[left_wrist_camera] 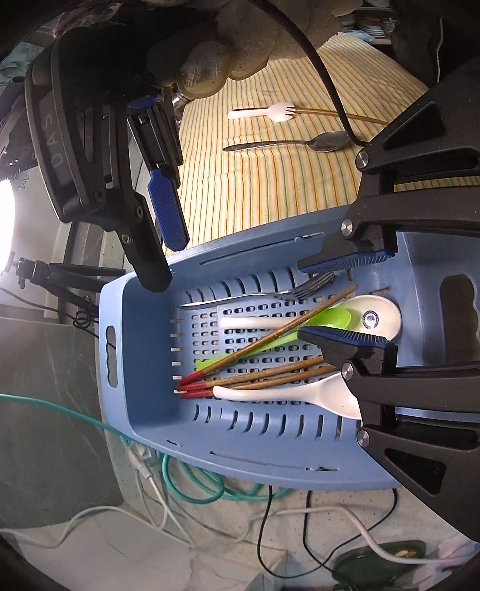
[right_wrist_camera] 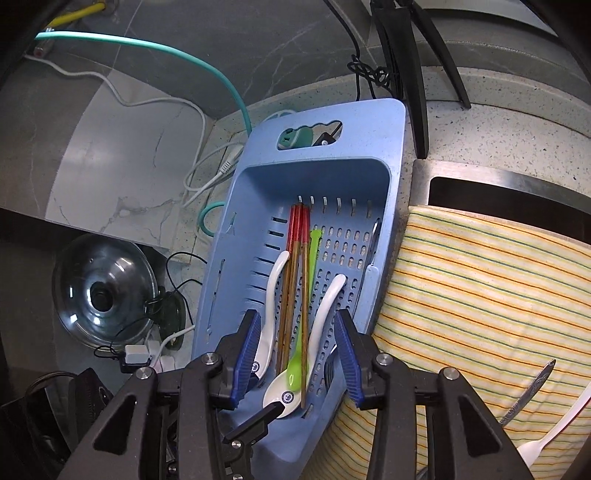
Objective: Organize utensils
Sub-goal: 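Move the open right tool back over the metal spoon on the cloth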
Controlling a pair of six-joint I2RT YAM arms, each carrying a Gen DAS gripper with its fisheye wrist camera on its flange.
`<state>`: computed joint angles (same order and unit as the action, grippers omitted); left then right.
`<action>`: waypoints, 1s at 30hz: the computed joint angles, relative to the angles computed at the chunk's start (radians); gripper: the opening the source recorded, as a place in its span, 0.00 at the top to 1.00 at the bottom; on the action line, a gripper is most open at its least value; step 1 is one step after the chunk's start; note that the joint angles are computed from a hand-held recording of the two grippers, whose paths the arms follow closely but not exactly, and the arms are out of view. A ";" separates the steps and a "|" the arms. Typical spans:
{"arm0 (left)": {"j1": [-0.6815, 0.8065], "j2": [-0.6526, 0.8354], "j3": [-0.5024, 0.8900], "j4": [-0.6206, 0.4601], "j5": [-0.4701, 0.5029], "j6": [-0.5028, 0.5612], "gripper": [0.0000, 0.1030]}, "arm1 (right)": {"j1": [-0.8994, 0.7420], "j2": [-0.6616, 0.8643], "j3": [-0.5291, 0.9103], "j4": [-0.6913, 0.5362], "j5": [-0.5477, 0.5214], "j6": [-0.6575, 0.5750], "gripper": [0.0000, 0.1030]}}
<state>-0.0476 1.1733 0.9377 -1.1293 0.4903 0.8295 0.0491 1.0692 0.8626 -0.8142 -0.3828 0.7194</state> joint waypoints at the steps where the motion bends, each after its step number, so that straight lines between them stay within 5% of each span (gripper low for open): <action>1: -0.001 -0.004 0.002 -0.002 -0.001 -0.003 0.71 | -0.003 -0.009 0.001 -0.007 0.000 -0.003 0.63; 3: -0.001 -0.011 0.004 -0.011 -0.002 -0.005 0.61 | -0.019 -0.032 -0.001 -0.026 -0.005 -0.017 0.63; 20: -0.100 -0.172 0.016 -0.107 0.000 -0.062 0.61 | -0.309 -0.261 -0.013 -0.305 -0.129 -0.231 0.63; 30: -0.200 -0.266 0.003 -0.135 -0.024 -0.130 0.60 | -0.658 -0.308 -0.016 -0.541 -0.248 -0.557 0.63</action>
<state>-0.2478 0.9075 0.9404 -1.2646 0.4667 0.6995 -0.6092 0.7617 0.8468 -1.3550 -0.6310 0.1622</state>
